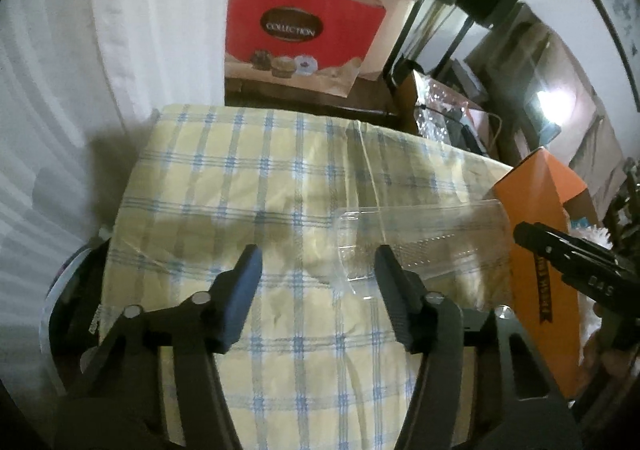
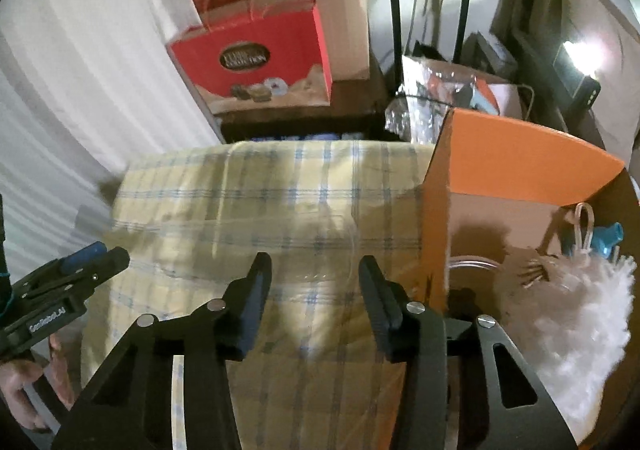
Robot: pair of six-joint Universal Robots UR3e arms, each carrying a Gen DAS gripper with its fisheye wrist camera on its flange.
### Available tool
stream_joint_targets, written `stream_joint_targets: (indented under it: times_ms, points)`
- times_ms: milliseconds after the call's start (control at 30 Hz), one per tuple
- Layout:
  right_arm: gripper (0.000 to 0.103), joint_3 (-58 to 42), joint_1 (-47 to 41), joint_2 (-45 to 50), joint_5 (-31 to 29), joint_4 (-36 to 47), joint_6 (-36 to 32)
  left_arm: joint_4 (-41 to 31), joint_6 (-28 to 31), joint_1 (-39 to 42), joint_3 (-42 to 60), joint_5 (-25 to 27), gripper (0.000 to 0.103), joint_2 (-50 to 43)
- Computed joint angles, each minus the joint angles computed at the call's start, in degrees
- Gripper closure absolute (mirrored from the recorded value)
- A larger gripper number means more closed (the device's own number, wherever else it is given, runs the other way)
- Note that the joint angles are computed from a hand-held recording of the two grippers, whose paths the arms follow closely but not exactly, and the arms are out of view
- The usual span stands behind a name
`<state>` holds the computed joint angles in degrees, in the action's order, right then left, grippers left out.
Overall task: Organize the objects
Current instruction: 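Move both grippers to the clear plastic tray on the table, then grasp the clear tray rim with the left gripper while the right gripper grasps its other rim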
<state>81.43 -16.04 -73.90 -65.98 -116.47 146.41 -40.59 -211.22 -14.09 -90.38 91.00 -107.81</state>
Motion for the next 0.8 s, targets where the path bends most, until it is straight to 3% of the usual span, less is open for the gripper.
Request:
stream_joint_targets:
  times_ms: [133,367,500,633,800]
  points:
    - [0.061,-0.4,1.6,1.5,-2.8,-2.7,1.0,-0.2,0.0,0.2,1.8,-0.9,0.058,-2.4]
    - [0.059,-2.2,5.8,4.6,-8.9,-7.2,2.1,-0.8,0.1,0.4,3.9,-1.4,0.064,-5.2]
    - [0.064,-0.5,8.6,5.1,-13.0,-12.2,0.9,-2.8,0.4,-0.1,5.8,0.3,0.077,-7.2]
    - [0.065,-1.5,9.4,6.9,-14.0,-11.4,1.6,-3.9,0.8,-0.3,6.6,1.9,0.093,-8.5]
    - [0.065,-2.4,9.7,8.6,-14.3,-10.1,1.9,-1.4,1.0,1.0,2.8,1.6,0.094,-7.1]
